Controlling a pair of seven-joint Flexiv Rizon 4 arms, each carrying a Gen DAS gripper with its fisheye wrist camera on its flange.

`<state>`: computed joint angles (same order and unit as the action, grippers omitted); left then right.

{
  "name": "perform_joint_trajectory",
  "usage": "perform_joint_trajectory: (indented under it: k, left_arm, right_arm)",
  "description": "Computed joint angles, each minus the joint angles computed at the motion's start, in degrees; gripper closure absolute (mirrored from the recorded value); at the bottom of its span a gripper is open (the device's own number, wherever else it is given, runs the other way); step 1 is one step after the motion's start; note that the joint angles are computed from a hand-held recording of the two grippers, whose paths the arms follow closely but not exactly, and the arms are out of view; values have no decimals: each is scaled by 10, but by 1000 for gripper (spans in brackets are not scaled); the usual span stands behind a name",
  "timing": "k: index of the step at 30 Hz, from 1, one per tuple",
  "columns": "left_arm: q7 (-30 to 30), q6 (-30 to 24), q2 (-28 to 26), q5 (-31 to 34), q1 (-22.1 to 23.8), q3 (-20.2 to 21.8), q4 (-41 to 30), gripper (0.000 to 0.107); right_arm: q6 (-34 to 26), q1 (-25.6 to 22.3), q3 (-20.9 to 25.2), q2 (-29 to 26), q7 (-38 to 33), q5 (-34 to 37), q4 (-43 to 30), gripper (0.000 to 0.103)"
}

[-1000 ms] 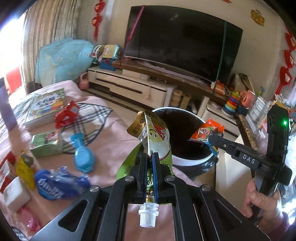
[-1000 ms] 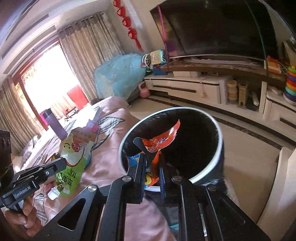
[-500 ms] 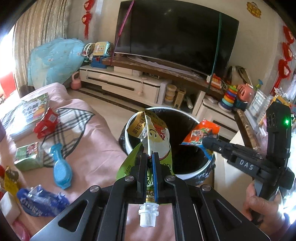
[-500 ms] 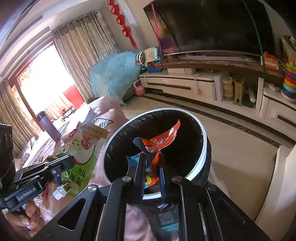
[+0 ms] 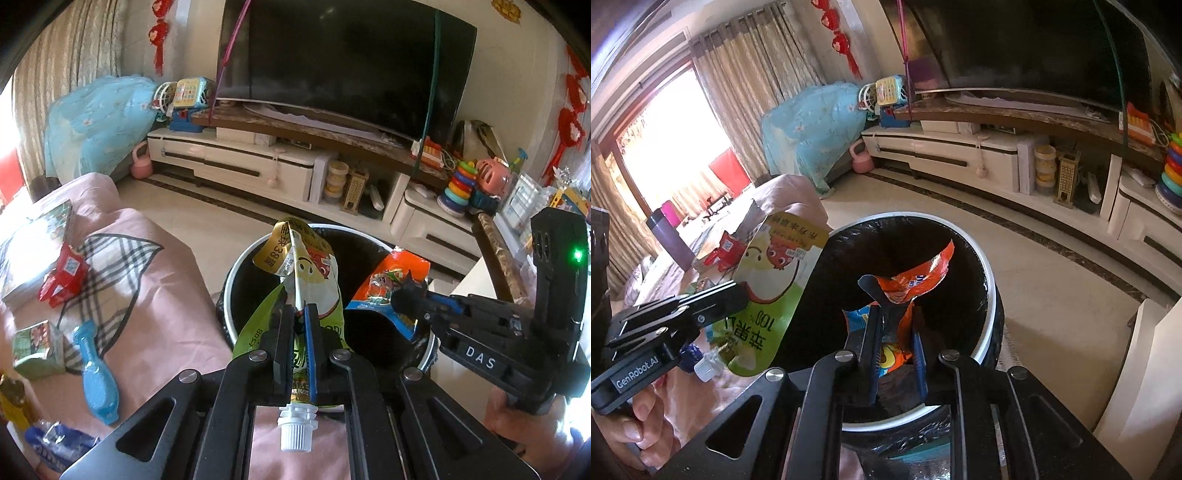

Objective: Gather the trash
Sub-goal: 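Carry the pouch and wrapper over the bin and open both grippers, then grasp the white foam block with the left gripper while the right gripper grasps the blue plastic bag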

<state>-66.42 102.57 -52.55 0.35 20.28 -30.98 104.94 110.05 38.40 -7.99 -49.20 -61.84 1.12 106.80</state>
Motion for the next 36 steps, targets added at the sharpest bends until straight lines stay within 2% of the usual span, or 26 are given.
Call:
perform_joint_trajectory:
  k: [2, 6, 7, 11, 16, 18, 27, 36]
  left_arm:
    - [0, -10, -1, -5, -8, 6, -8, 99]
    - [-5, 1, 2, -13, -12, 13, -5, 74]
    - [-8, 6, 4, -11, -9, 11, -1, 72]
    - [-32, 41, 14, 3, 7, 10, 31, 54]
    - [-80, 80, 29, 42, 45, 10, 89, 48]
    - [-100, 94, 37, 57, 54, 17, 110, 44]
    - [-186, 148, 81, 134, 123, 44, 213, 42]
    - [-252, 185, 131, 202, 198, 69, 286, 42]
  right_arm:
    - [-1, -5, 4, 1, -2, -4, 0, 82]
    - [4, -17, 15, 2, -3, -8, 1, 49]
    - [6, -16, 15, 3, -3, -6, 4, 44]
    - [13, -20, 21, 5, -1, -3, 7, 40]
    - [40, -9, 23, 11, 0, 18, 21, 17]
    - [52, -3, 25, 12, 0, 28, 25, 12]
    - [100, 23, 57, 12, -19, 50, 35, 7]
    - [103, 41, 88, -1, -37, 31, 22, 6]
